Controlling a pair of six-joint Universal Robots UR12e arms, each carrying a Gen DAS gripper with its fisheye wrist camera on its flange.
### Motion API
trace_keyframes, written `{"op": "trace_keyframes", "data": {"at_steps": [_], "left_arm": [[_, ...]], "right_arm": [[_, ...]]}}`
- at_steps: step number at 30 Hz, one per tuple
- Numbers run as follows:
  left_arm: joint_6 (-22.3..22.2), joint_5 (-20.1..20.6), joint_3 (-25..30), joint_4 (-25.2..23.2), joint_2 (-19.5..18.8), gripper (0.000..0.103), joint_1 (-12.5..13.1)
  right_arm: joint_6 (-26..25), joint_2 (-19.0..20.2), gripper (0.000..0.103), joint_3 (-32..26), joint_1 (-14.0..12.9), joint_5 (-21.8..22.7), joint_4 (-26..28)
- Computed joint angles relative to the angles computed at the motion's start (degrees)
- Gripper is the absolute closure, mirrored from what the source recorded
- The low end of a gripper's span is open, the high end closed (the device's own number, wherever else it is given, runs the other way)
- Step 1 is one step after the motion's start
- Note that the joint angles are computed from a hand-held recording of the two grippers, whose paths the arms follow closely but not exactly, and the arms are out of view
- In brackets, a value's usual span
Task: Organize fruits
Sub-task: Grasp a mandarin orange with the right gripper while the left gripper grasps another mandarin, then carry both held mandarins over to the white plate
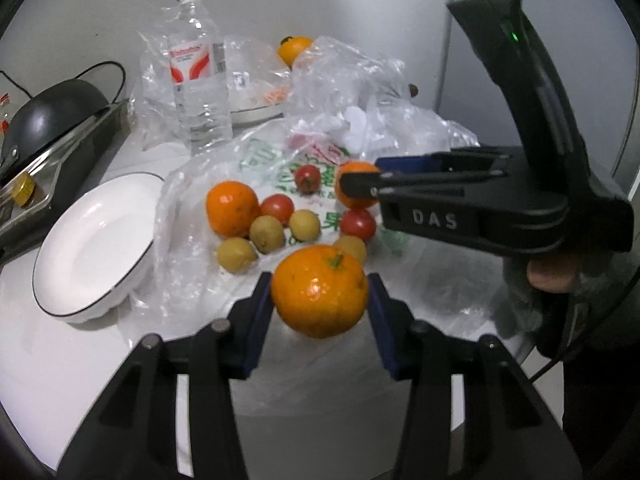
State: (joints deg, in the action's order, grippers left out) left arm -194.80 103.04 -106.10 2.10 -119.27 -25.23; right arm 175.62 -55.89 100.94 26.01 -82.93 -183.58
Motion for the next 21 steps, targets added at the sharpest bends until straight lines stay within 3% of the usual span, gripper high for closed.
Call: {"op": "trace_keyframes", "data": {"at_steps": [21], "left_arm": [[0.5,5.76,-3.38,7.0,2.22,0.056,1.39]], "right_arm": [[0.22,-0.53,0.065,-0.31,0.82,-0.76,-1.7]]}}
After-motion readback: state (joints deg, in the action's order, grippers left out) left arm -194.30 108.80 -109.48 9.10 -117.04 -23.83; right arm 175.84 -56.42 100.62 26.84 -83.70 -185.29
